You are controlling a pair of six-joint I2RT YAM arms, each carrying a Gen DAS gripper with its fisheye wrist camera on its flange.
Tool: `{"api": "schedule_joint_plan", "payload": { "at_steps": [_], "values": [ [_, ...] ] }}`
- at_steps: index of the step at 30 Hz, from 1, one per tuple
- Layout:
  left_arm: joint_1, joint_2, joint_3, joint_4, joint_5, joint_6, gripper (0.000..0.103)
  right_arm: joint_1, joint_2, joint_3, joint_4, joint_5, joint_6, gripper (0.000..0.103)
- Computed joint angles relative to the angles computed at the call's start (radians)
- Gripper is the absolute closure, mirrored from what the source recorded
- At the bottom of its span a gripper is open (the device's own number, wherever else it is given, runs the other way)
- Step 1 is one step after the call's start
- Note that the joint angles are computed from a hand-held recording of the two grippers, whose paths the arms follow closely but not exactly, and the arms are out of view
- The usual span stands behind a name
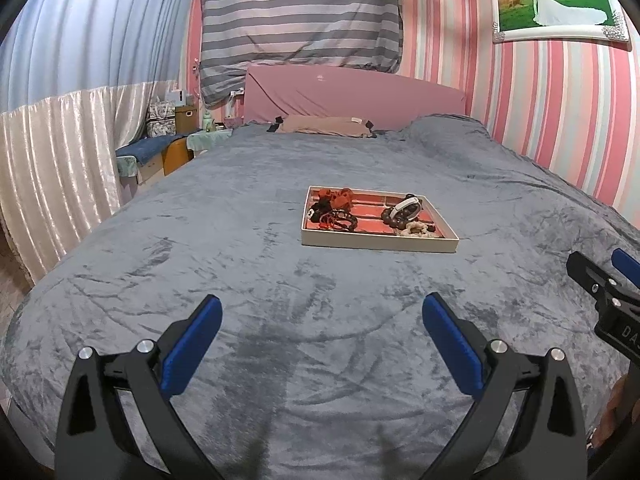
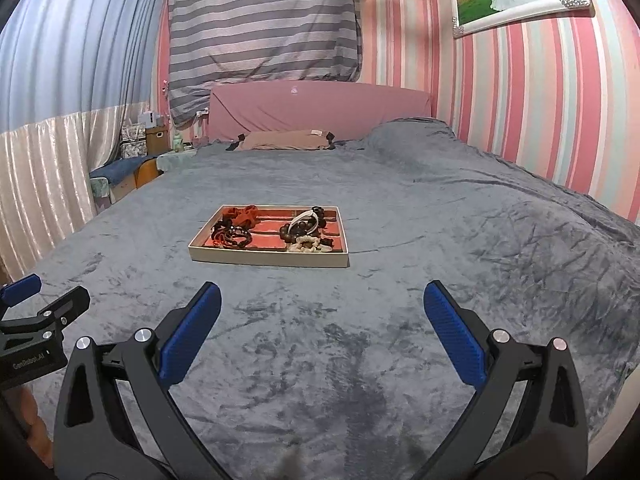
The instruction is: Organize jewelry
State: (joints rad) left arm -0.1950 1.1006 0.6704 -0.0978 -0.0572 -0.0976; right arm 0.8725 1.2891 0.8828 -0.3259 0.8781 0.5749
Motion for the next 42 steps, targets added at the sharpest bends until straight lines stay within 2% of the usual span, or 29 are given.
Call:
{"api": "schedule_joint_plan", "payload": {
  "at_steps": [18,42],
  "values": [
    [0.034,-0.024,0.0,-0.011,0.036,0.0,0.005,-0.004,-0.005,0.006,-0.01,0.009,0.007,0.004],
    [0.006,-0.031,-0.005,0.005,-0.005,0.016,0.005,-0.006,0.005,-0.006,0.017,0.005,0.005,0.004]
  ]
}}
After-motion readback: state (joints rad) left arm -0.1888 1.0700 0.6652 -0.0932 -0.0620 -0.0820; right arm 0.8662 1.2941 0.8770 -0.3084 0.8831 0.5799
